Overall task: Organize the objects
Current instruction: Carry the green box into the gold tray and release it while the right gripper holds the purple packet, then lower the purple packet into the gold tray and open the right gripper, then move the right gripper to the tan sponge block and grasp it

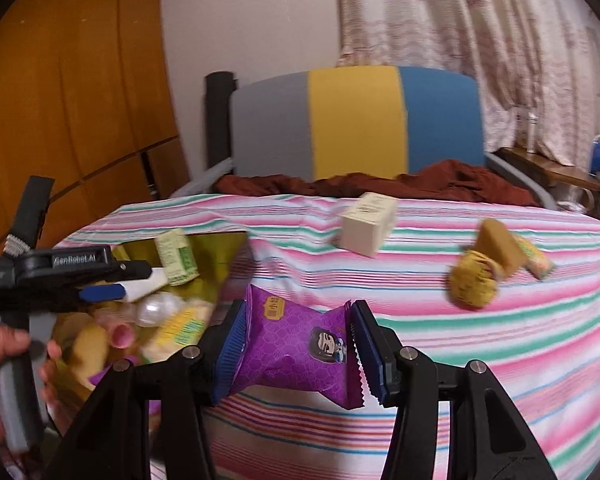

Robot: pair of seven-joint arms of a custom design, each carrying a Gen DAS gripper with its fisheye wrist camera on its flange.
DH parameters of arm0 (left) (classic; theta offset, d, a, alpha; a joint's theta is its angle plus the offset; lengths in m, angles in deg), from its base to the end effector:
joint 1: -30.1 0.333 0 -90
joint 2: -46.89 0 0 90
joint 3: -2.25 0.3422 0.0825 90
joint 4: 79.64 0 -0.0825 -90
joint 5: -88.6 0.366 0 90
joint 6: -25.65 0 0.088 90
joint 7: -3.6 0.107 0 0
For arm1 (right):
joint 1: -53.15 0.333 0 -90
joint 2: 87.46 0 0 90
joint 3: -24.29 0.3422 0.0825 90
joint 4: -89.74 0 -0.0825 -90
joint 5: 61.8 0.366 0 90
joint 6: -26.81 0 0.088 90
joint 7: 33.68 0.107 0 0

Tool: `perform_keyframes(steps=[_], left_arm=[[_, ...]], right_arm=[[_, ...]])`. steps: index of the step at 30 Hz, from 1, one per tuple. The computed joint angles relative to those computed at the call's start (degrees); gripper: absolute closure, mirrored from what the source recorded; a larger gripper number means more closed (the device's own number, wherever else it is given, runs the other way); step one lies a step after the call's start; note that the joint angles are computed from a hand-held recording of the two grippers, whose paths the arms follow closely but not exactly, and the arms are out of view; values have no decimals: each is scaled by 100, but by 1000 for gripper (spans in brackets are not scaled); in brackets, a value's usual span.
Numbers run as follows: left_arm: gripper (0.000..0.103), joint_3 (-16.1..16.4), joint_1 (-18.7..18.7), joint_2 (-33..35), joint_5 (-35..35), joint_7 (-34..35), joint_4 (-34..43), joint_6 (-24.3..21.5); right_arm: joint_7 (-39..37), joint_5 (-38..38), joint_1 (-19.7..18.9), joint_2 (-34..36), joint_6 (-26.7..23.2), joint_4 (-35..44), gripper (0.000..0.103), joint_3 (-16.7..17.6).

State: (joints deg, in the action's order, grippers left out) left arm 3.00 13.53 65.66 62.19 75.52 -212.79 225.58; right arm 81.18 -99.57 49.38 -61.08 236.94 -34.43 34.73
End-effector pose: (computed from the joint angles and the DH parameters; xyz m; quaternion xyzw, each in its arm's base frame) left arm 0.5539 -0.1022 0.3346 -0.7983 0.4530 -0.3568 0.1737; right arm 0.5803 0.1362 0.3434 -0.7222 0.4915 -0.2116 0.4382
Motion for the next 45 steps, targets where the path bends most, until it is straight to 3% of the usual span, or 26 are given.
perform_keyframes(steps=[3, 4, 5, 8, 10, 12, 15, 19, 22, 24, 28, 31, 34, 38, 45], left_arm=[[36, 354, -618, -170, -637, 503, -334, 344], [36, 306, -667, -202, -873, 638, -431, 497], [36, 140, -515, -244, -746, 494, -569, 662], [36, -322, -62, -299, -453, 152, -871, 1080], [36, -493, 115, -308, -377, 0, -958, 1186], [36, -623, 307, -314, -176, -211, -987, 1220], [36, -631, 292, -326, -242, -178, -1000, 1266], [36, -677, 336, -322, -214, -236, -984, 1237], [36, -646, 261, -327, -337, -146, -951, 1174], [36, -662, 262, -327, -340, -171, -962, 1207], [36, -704, 298, -306, -218, -248, -958, 1171], [36, -688, 231, -298, -220, -190, -927, 1134], [36, -662, 146, -293, -275, -67, -894, 1126], [36, -647, 43, -301, -379, 103, -873, 1161], [36, -695, -67, -273, -399, 320, -780, 1087]], right_arm=[[184, -605, -211, 159, -382, 409, 50, 416], [281, -900, -372, 247, -563, 584, 50, 652], [345, -1190, -535, 367, -793, 801, 50, 935], [55, -1286, -596, 591, -1230, 1172, 50, 1284], [-172, -1220, -543, 737, -1500, 1407, 50, 1417], [-410, -1228, -779, 1004, -1935, 1699, 50, 1908], [-794, -1038, -763, 1320, -2440, 2117, 49, 2189], [-985, -742, -159, 1499, -2716, 2606, 44, 1730], [-866, -497, 305, 1439, -2712, 2717, 37, 1171], [-840, -301, 382, 1377, -2618, 2648, 33, 1031], [-906, 53, 290, 1197, -2296, 2282, 31, 994], [-925, 333, 391, 1000, -1894, 1900, 31, 742], [-1019, 586, 255, 875, -1666, 1590, 27, 806], [-1170, 910, 49, 741, -1434, 1237, 27, 924], [-1434, 1432, -7, 476, -1166, 711, 26, 678]])
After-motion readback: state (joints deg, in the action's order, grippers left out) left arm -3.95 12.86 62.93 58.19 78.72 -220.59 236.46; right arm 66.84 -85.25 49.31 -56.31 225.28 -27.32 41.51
